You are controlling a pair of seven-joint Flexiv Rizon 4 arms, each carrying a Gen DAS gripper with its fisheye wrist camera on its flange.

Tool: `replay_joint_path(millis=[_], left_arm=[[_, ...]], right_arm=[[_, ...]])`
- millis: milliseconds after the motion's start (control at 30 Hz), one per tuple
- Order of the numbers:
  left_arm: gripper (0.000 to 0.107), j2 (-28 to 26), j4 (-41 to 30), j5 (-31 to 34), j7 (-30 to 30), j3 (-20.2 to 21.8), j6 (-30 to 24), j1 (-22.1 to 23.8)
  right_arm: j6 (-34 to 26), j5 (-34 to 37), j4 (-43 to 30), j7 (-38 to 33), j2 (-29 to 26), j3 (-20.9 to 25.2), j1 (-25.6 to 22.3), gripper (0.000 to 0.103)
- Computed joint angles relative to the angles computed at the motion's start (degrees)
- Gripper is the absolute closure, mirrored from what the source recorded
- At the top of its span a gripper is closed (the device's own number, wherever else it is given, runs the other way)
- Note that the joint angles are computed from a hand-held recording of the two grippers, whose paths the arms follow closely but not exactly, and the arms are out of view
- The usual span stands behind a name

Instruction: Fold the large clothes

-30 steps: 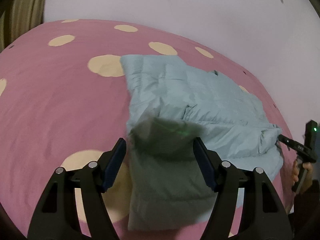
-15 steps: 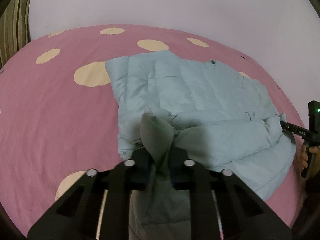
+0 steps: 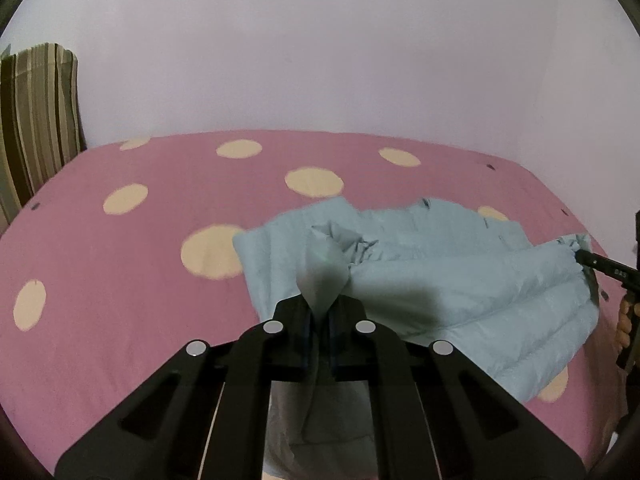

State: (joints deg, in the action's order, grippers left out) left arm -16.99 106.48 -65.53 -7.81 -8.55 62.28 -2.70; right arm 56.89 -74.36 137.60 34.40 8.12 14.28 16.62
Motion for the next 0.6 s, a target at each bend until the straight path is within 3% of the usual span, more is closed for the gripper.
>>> replay_joint_path(millis=[200,267,433,600], left_arm=[[0.102,-6.9,-9.7,9.2,-9.6,-1.4,5.5,-1.6],[0.102,-10.5,-14.2,15.1,-15.1,-0.8,7.1,-2.8],[0.102,-19.0,-25.9,28.5,-28.5,3.3,6.6,-6.2],[0.102,-27.8,-37.5,39.7,-40.1,9.5,2.7,-10.0]], right_arm=[[2.4,-3.7,-4.8,-2.7,-3.2,-3.9,-3.3,0.098],[3.9,-4.2,-7.1,-3.8,-5.4,-5.5,-4.6,0.098],[7.1,-4.6,-11.8,-6.0,-11.3,-8.4,-6.8,0.098],[8.4,0.3,-15.8,-11.4,-18.2,-10.4,-6.7,0.098]])
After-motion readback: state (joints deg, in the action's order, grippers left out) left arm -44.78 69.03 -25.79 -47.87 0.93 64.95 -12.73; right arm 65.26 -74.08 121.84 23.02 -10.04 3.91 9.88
